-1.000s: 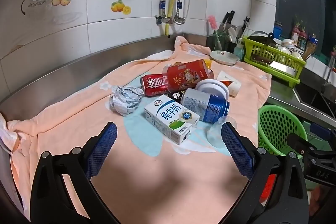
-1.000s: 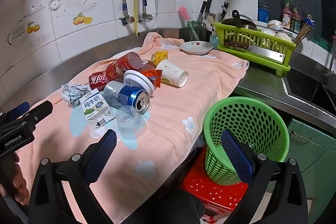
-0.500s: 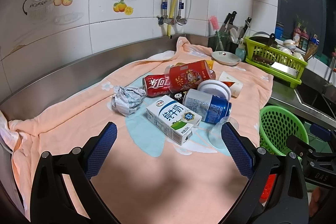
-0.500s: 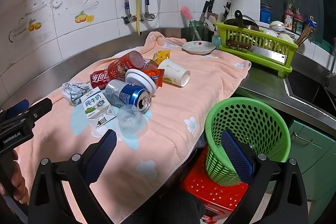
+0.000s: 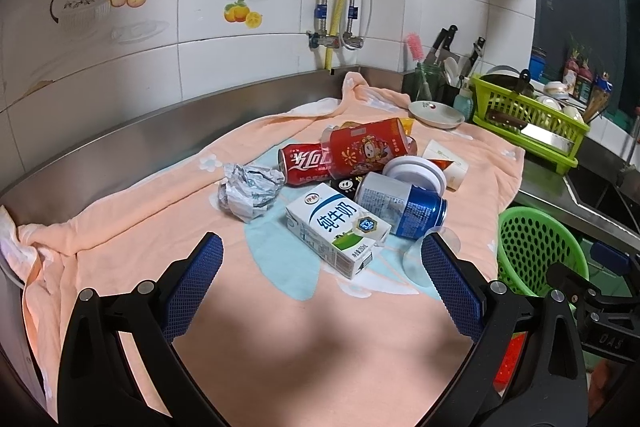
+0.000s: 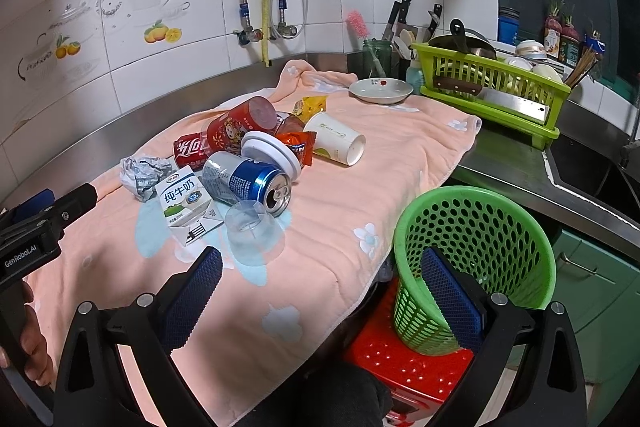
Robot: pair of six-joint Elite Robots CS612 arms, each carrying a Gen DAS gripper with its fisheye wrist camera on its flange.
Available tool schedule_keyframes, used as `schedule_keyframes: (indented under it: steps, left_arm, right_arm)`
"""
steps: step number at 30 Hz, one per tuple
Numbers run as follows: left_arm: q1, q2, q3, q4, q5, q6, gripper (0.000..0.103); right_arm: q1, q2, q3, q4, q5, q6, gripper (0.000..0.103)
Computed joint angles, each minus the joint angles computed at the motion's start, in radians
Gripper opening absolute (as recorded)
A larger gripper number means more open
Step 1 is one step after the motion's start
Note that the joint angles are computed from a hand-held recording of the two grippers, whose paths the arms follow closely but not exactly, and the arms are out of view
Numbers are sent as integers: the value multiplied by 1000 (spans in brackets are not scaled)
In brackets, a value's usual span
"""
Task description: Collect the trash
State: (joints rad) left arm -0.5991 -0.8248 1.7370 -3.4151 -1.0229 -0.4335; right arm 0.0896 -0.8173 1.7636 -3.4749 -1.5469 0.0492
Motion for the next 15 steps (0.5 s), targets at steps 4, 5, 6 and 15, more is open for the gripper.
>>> schedule_keyframes:
  steps: [4,5,6,15]
  left_arm:
    - [-1,1,1,-3,3,2,98]
    - [0,1,0,-3,3,2,98]
    - [0,1,1,-3,3,2,98]
    - [5,1,-2,1,5,-5,98]
  right_arm:
    - [2,2,-3,-2,2,-3,97]
    - [2,2,-4,-1,2,-4,97]
    - [2,3,-5,-1,3,-5,97]
    - [1,9,-11,0,7,-16,97]
